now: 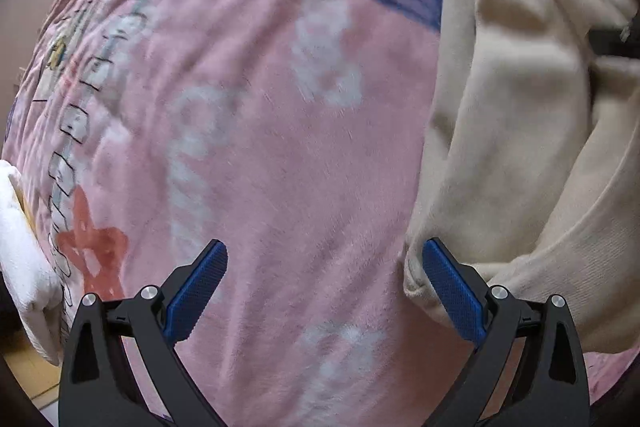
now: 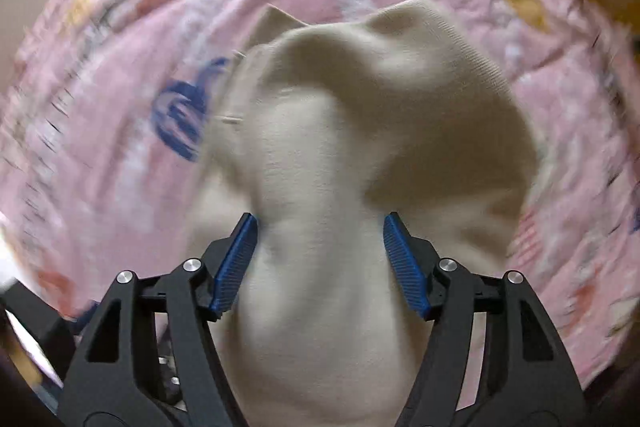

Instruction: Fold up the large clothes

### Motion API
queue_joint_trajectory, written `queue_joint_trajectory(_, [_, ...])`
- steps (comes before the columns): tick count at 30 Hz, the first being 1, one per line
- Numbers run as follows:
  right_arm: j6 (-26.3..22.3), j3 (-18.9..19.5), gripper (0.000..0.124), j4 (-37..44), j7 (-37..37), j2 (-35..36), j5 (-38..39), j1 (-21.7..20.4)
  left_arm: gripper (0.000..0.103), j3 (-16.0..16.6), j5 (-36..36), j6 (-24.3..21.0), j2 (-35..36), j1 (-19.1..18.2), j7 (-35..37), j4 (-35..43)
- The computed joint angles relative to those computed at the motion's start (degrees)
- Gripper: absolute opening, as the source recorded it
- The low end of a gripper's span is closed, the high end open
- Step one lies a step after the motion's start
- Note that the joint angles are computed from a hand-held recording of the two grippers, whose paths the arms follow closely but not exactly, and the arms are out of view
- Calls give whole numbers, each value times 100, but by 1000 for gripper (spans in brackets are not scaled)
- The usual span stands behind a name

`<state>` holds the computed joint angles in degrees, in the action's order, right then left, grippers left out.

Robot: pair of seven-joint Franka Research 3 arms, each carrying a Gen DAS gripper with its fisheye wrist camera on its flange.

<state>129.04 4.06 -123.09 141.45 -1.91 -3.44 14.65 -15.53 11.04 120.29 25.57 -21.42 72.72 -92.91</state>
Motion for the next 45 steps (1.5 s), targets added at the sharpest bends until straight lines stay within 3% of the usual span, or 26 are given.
queue_joint_trajectory(1, [78, 14, 73, 6, 21, 2, -9, 14, 95, 5, -85, 106, -56, 53, -49, 24])
queue_joint_trajectory(3, [-391, 63, 73, 319, -142, 212, -362, 66, 95, 3, -223, 216, 4, 120, -90, 247])
queue_joint_trajectory(4, [-630, 86, 65, 475, -191, 314, -581, 122, 95, -31, -339, 195, 142, 149, -23, 461])
queue_joint_trajectory(5, [-946, 102, 45, 645, -234, 429, -829, 187, 95, -69, -438, 69, 319, 162, 77, 728])
queue_joint_trajectory(6, [-1132, 91, 39, 711, -278, 475, -970, 235, 95, -162, -662, -161, 670, 194, 301, 1194])
queue_joint_trajectory(9, [-1018, 26, 29, 443, -259, 276, -995, 253, 95, -75, -550, -506, 1270, -93, 391, 2116])
queue_joint_trajectory(14, [-215, -3, 22, -426, 24, -462, -761, 67, 95, 207, -91, -933, 2073, -532, 352, 3075])
queue_joint_trajectory(16, [320, 40, 20, -813, 182, -813, -662, -24, 95, 264, -19, -1120, 2326, -625, 374, 3364])
queue_joint_trajectory(20, [1230, 114, 20, -1231, 170, -1250, -186, -158, 95, 466, 446, -919, 2153, -774, 233, 2686])
queue_joint_trajectory(22, [1388, 142, 20, -1138, -60, -1168, 84, -154, 96, 434, 558, -476, 1962, -701, 194, 2182])
queue_joint_trajectory(25, [1331, 207, 20, -769, -350, -749, 269, -128, 96, 438, 686, -313, 1809, -718, -45, 1978])
queue_joint_trajectory(28, [1339, 205, 20, -413, -447, -234, 269, -76, 96, 673, 1109, 41, 1305, -865, -1012, 1356])
queue_joint_trajectory(31, [1296, 112, 20, -146, -526, 221, 390, -5, 96, 717, 1527, -432, 1131, -948, -1434, 1016])
queue_joint_trajectory(33, [1115, 47, 20, 59, -551, 543, 354, 55, 96, 601, 2047, -48, 849, -901, -1748, 395])
queue_joint_trajectory(34, [996, 15, 20, 179, -571, 724, 399, 81, 96, 714, 2267, 112, 793, -1042, -1782, 295])
queue_joint_trajectory(36, [822, -43, 20, 345, -674, 945, 439, 136, 96, 651, 2503, 201, 730, -1030, -1782, 171])
queue_joint_trajectory(43, [-259, -158, 30, 1370, -1518, 1842, 1024, 98, 94, 184, 957, 19, 320, -246, -1561, 92])
queue_joint_trajectory(45, [-400, -133, 47, 1556, -1871, 1998, 1269, 51, 94, -15, 204, 205, 35, 52, -1459, -40])
